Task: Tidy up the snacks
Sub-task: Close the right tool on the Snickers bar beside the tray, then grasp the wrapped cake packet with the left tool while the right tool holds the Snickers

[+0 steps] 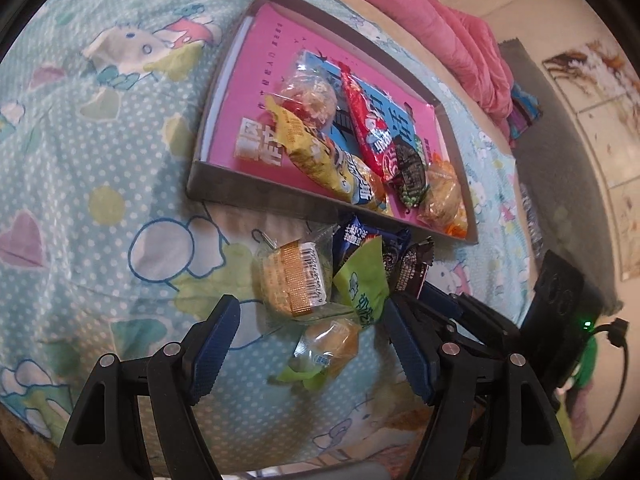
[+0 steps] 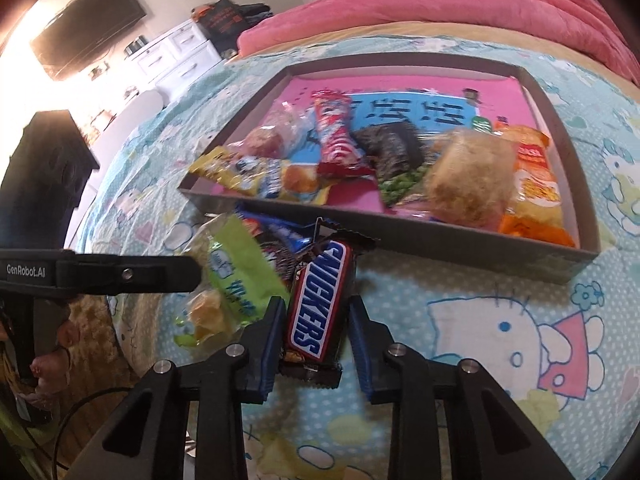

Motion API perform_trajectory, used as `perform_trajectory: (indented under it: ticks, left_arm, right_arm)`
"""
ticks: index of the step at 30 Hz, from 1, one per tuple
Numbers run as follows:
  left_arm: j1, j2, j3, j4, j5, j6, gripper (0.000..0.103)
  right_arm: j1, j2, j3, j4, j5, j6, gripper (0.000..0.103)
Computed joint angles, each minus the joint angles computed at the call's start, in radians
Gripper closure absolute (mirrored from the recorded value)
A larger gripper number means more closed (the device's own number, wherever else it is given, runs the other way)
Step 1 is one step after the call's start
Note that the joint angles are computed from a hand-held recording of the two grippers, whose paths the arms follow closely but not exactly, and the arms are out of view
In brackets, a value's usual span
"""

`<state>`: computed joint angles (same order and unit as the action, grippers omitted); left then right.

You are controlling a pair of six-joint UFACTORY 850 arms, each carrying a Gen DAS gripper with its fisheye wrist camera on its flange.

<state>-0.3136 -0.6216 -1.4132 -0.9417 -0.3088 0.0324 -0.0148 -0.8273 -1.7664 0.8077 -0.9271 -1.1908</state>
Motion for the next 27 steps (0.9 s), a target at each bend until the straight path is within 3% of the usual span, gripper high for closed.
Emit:
perform_trajectory:
  ticks: [5, 9, 21, 27]
  left_arm:
    - [0.022, 0.021, 0.052, -0.267, 0.004, 0.203, 0.036]
    - [0.039, 0.029, 0.085, -0.402, -0.017, 0.293, 0.05]
    - [0.03, -0.007, 0.038, -0.233, -0.023, 0.127, 0.055]
    - [0.014, -0.033, -0.01, -0.029, -0.008, -0.045, 0.054]
  right_arm:
    - [-0.01, -0.02, -0.031, -0.001, -0.008, 0.043, 0.072]
    - [-0.014, -0.027, -0.044, 0.004, -0.018, 0.053, 0.072]
    - [0.002, -0.027, -0.039, -0.036, 0.015, 0.062, 0.072]
    - [0.035, 0.005, 0.01, -0.079, 0.13, 0.013, 0.072]
